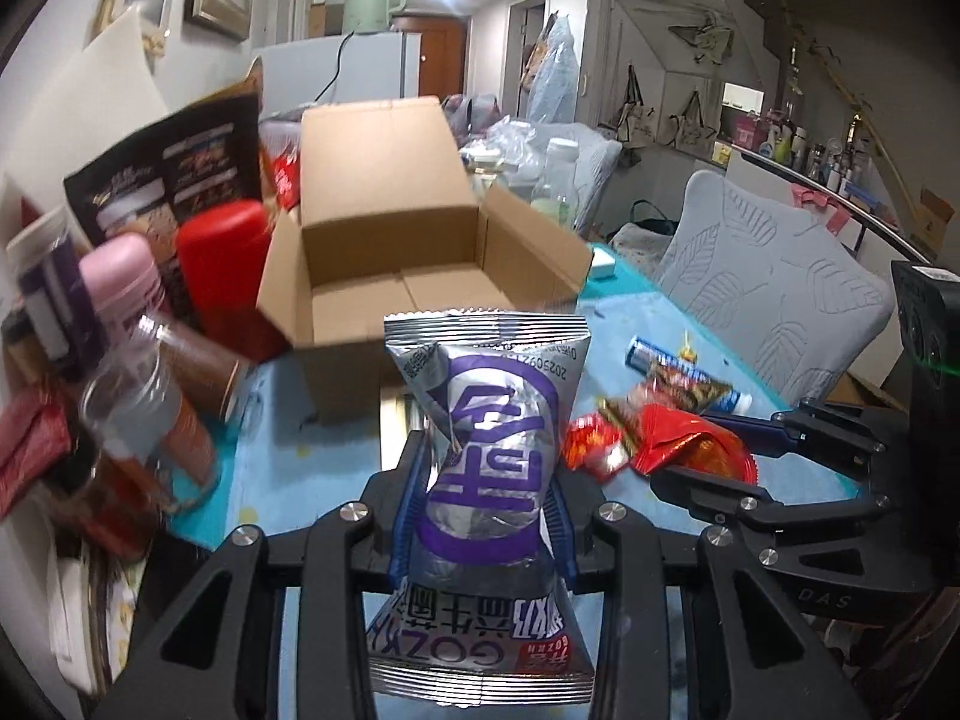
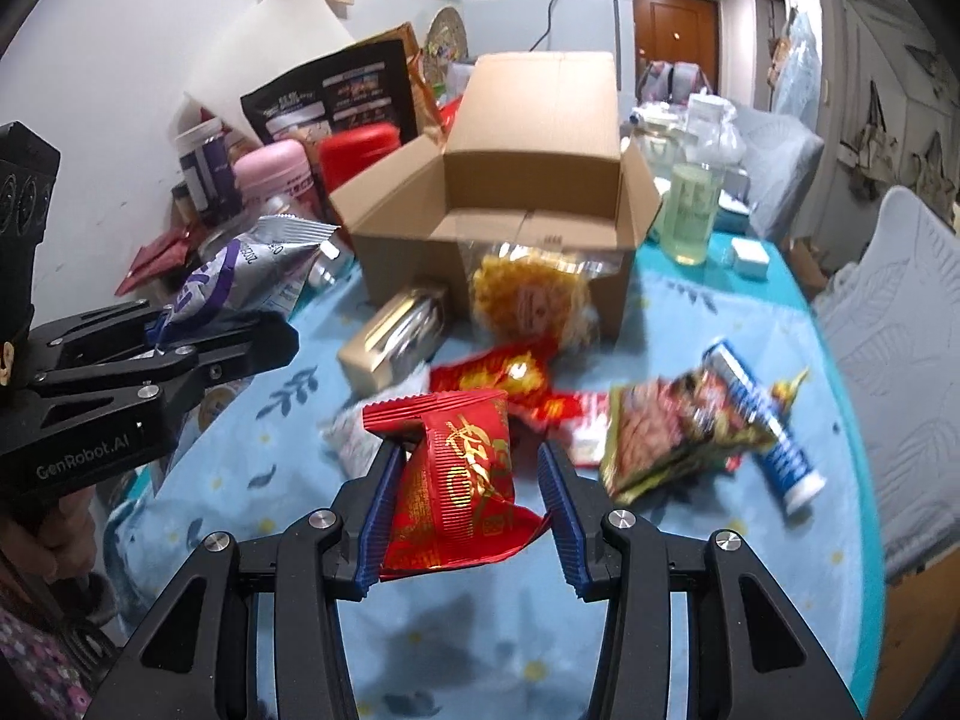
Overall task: Organize snacks
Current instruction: 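Carry both held snacks up and over into the open cardboard box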
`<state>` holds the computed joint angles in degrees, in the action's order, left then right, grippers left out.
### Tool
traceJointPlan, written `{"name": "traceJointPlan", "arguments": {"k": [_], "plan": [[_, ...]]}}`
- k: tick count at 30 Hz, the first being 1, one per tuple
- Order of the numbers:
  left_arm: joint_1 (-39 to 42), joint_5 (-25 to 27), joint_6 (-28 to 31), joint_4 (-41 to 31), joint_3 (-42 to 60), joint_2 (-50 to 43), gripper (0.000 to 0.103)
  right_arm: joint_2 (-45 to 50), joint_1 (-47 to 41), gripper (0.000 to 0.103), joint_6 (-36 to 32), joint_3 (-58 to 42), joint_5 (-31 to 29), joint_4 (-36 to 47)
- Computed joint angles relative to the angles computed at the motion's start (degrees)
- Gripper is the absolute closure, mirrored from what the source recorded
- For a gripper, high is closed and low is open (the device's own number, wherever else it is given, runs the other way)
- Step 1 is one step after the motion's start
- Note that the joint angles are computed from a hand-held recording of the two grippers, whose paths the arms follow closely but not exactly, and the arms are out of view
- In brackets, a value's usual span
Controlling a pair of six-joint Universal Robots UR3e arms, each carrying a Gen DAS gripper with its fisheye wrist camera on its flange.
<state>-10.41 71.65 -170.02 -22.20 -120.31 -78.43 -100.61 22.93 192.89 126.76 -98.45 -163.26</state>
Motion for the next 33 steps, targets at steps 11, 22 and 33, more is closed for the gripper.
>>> {"name": "traceJointPlan", "arguments": {"k": [11,22,33], "plan": [[-0.5,-0.1,-1.9,1.9,15.8,-11.0,0.067,2.6,-5.6,0.058,-5.4,-9.0,2.4,1.4],[0.4,0.3,-5.6,-0.7,36.4,-24.6,0.067,12.1,-9.5,0.058,-8.5,-24.8,4.6,5.2],[-0.5,4.4,-8.3,-6.6,64.8,-43.0,0.068,27.6,-12.0,0.058,-12.6,-47.2,5.3,8.8]]}}
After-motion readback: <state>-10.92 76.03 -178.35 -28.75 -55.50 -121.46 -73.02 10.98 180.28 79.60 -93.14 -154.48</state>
